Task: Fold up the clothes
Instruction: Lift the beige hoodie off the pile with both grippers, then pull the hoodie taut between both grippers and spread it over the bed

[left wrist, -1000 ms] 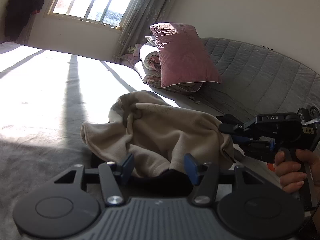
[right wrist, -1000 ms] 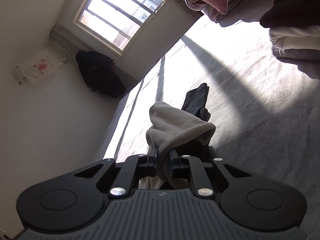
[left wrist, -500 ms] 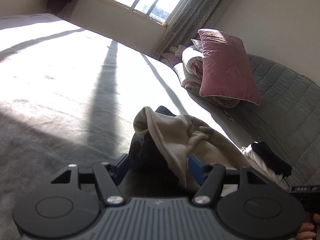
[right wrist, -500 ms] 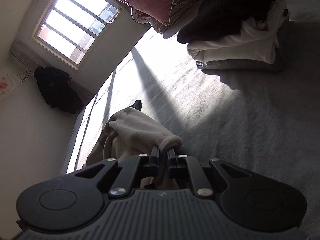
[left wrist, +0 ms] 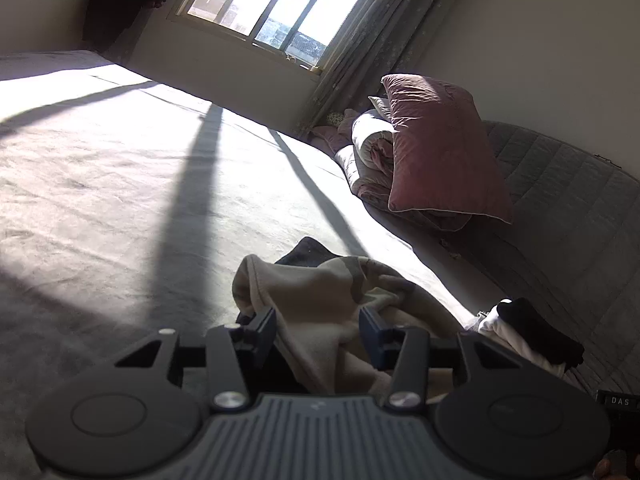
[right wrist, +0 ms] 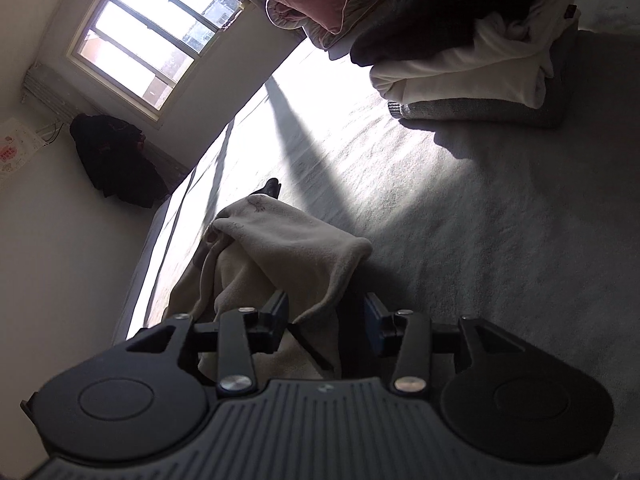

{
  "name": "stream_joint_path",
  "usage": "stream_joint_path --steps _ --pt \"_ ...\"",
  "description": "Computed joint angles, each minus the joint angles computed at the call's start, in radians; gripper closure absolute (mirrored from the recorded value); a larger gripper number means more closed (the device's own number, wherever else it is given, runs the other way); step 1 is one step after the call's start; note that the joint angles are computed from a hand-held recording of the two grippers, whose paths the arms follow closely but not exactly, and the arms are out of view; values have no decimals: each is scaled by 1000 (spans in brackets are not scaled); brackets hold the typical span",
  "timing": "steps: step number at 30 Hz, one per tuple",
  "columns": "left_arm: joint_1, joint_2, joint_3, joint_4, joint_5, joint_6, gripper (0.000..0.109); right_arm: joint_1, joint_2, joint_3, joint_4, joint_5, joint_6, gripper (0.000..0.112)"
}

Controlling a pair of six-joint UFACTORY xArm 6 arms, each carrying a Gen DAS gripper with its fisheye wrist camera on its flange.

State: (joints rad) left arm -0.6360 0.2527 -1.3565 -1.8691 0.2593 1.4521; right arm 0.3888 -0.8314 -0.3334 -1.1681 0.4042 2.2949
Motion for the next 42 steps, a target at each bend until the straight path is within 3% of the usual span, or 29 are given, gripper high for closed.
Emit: stream_joint_path --steps 2,5,9,16,19,22,25,33,35,42 --pt "-1 0 5 13 5 0 88 35 -1 -16 -25 50 -7 56" --pt "-5 -10 17 -25 -6 63 106 108 27 -61 -59 142 -63 56" --pt "-4 -34 27 -131 -10 172 109 169 115 -135 -100 181 -169 56" --pt "27 -100 49 -371 13 386 109 165 281 -238 -141 94 -267 56" --pt "45 -117 54 -411 21 415 109 165 340 -278 -139 79 -308 56" --pt "58 -116 55 -312 27 297 109 179 385 -313 -122 89 -343 56" --pt "69 -106 64 -149 48 98 107 185 421 -340 -113 92 -361 56" --pt "98 -64 69 167 221 -281 90 219 481 -388 -74 146 -476 56" --pt "89 -51 66 219 222 -327 82 236 491 -395 -53 181 -526 56" --pt "61 -20 59 278 192 -368 82 304 540 -424 43 375 -715 56"
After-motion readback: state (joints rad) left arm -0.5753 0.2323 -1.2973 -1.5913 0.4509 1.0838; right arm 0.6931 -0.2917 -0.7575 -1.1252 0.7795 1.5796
